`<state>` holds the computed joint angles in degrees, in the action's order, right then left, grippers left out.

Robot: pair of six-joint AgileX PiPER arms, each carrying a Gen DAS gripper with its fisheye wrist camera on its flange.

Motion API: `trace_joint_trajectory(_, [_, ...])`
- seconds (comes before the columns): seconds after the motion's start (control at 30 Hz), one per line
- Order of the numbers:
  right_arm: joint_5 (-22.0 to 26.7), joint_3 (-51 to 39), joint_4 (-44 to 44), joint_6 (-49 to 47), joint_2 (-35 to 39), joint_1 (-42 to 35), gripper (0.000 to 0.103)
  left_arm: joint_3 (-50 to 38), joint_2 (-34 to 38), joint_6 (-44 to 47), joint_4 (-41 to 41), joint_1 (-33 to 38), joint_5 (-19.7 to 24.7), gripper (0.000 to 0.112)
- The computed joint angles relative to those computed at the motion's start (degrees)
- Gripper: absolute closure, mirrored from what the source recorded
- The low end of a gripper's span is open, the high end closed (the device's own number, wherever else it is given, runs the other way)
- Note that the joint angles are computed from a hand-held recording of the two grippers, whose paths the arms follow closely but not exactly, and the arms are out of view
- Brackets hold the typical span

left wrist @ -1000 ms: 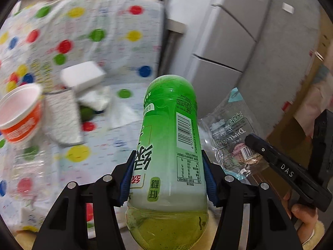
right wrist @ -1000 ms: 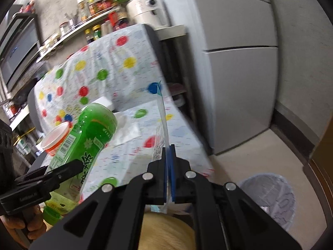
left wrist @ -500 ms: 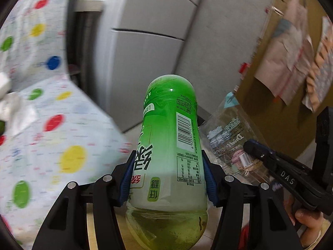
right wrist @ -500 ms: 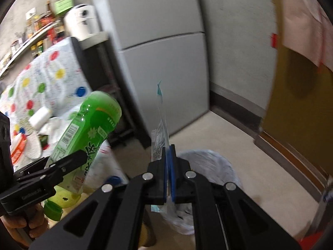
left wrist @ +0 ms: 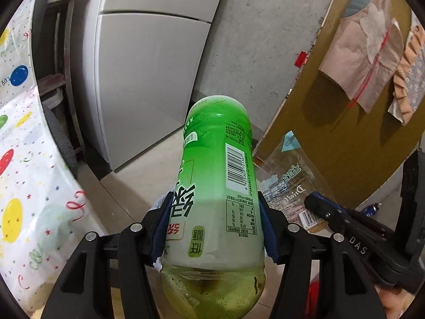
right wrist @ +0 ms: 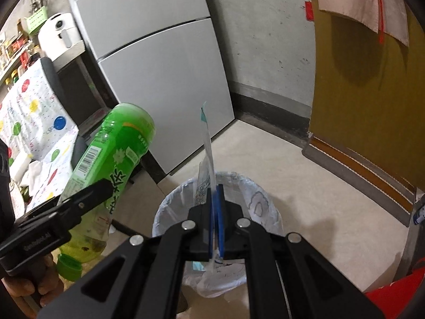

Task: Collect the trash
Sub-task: 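Carry the green bottle and wrapper with both tools over the bin, then open both tools to drop bottle and wrapper into the bin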

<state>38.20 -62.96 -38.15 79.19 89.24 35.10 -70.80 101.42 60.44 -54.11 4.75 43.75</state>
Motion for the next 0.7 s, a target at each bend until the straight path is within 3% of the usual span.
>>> trace_joint_trajectory(0.1, [-4.7, 0.4, 3.9, -2.2, 1.9, -3.5, 0.095, -2.2, 1.9, -2.2, 1.2, -1.3, -0.7, 0.045])
trace_joint_trajectory(0.2, [-5.6, 0.6, 4.9, -2.0, 2.8, -4.3, 0.091, -2.4, 2.0, -0.7, 0.2, -1.5, -0.9, 0.04])
trace_joint_trajectory(0.27, [-4.7, 0.7, 3.6, -0.7, 2.6, -3.5, 0.079, -1.8, 1.3, 0.2, 0.1, -1.1, -2.1, 0.04])
trace_joint_trajectory(0.33, [-4.3, 0.6, 2.7, -0.5, 2.2, -3.3, 0.073, -2.1, 0.9, -0.6, 0.4, -0.2, -1.7, 0.04])
trace_joint_trajectory(0.7, [10.6, -6.8, -8.8, 5.3, -3.5, 6.3, 0.073, 1.0, -6.9, 2.1, 0.5, 12.0, 0.7, 0.04])
